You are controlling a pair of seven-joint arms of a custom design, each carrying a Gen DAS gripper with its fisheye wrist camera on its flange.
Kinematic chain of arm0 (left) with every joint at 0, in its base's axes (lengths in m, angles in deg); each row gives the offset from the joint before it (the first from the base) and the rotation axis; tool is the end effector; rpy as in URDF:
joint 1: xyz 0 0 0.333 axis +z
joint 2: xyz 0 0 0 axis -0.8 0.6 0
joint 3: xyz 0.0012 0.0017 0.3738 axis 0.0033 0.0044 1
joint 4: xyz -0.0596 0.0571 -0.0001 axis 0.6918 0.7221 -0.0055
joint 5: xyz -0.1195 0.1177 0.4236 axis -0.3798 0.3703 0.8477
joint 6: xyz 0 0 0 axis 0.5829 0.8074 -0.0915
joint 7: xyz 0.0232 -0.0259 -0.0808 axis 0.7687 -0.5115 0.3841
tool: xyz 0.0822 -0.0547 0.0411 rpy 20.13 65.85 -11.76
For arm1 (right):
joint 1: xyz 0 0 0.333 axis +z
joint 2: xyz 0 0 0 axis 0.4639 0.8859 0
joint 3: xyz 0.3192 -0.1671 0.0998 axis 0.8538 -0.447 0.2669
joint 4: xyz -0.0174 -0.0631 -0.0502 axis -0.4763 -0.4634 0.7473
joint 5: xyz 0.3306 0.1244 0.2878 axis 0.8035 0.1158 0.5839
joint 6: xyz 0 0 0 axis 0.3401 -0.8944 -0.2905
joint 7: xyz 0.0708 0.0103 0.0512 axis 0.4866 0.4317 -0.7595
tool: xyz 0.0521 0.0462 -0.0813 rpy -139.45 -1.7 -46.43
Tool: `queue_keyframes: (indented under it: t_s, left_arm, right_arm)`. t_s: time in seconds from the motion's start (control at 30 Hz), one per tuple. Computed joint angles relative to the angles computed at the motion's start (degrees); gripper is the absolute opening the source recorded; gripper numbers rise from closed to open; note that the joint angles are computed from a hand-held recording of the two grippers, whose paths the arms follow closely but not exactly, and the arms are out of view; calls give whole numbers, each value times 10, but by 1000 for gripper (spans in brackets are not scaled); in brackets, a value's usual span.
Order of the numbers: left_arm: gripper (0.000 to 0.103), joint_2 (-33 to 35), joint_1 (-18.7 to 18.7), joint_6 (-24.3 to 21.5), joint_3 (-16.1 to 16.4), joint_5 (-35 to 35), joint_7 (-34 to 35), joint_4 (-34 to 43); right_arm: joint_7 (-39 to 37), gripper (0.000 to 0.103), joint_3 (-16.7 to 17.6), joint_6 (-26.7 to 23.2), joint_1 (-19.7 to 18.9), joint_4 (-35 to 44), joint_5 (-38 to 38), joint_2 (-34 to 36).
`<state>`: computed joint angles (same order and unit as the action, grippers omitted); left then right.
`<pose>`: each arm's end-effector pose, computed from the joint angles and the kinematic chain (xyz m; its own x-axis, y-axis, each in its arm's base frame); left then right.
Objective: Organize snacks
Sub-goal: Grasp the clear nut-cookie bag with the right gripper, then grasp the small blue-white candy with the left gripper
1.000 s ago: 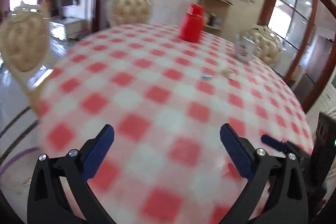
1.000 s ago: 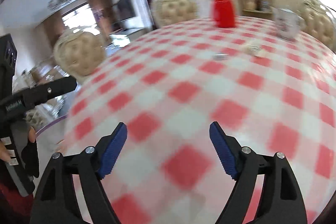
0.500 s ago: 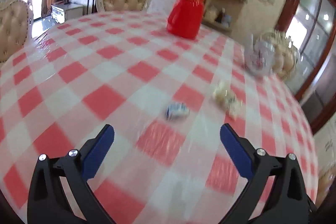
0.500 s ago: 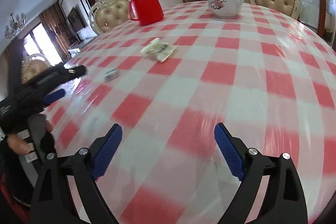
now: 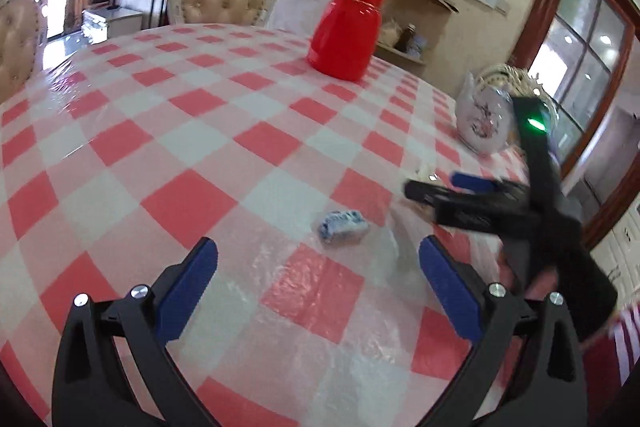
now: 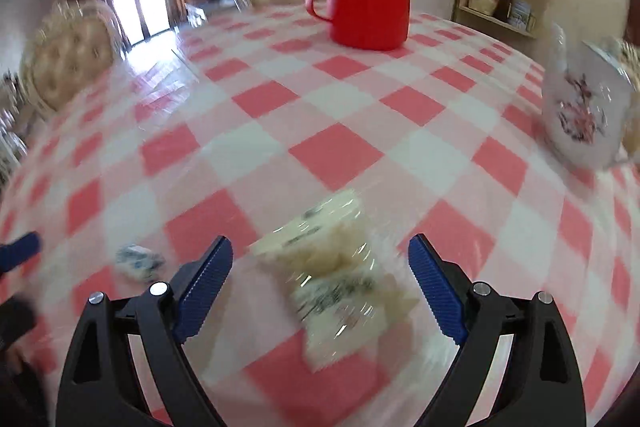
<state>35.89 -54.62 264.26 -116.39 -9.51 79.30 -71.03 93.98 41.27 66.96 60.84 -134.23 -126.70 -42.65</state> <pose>0.6834 -0.3788 0.3482 -0.5069 -0.8157 0.2788 -0.6638 0.1629 -0.7300 0.7082 0.3584 0.3380 -0.1053 -0.9944 -0.0080 -0.7778 0.0874 -0.6224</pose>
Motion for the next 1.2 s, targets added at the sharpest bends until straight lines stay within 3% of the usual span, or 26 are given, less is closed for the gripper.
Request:
queue_keyframes:
  t_s: [0.07, 0.13, 0.17, 0.2, 0.33, 0.4, 0.47, 0.5, 0.6, 0.7, 0.8, 0.9, 0.93, 1.07, 1.2]
  left_arm:
    - [101, -3, -6, -2, 6, 6, 5, -2]
    - [101, -4, -9, -7, 8, 8, 9, -2]
    - [101, -4, -12, -8, 10, 8, 10, -2]
    - [101, -5, -16, -9, 16, 7, 10, 0]
    - [101, -1, -13, -29, 16, 4, 21, 10]
    - [101, 0, -21, -38, 26, 1, 30, 15]
    - [101, 5, -14, -54, 17, -5, 45, 23]
    - [101, 11, -3, -70, 4, -11, 58, 28]
    - [101, 9, -4, -84, 5, -33, 76, 30]
    - [101, -1, -20, -77, 22, -46, 89, 20]
    - [101, -16, -88, -79, 94, -32, 72, 23]
    - [101, -13, -141, -85, 144, -29, 41, 42]
    - [101, -10, -182, -88, 189, -16, 2, 56]
    - [100, 22, -296, -125, 315, 23, -130, 126]
    - [86, 62, -326, -196, 341, 59, -191, 201]
  right_arm:
    - [-38, 86, 23, 6, -21, -1, 31, 5]
    - [-27, 66, 9, 29, -6, -19, 19, -4]
    - [-10, 45, -5, 29, 9, -26, 8, -9]
    - [7, 41, -8, 31, 17, -38, 6, -19]
    - [140, 40, -39, -18, 91, -93, -77, -71]
    - [301, 40, -67, -35, 146, -137, -159, -113]
    - [459, 40, -75, -87, 197, -172, -237, -152]
    - [504, 40, -71, -107, 208, -181, -262, -163]
    - [685, 40, -55, -154, 238, -214, -356, -194]
    - [754, 40, -29, -190, 237, -221, -378, -197]
    - [775, 40, -10, -178, 214, -218, -379, -192]
    - [789, 41, 9, -185, 196, -220, -388, -196]
    - [804, 41, 15, -187, 191, -224, -398, -200]
    - [830, 41, 44, -214, 173, -235, -412, -213]
    - [848, 41, 70, -203, 146, -240, -431, -218]
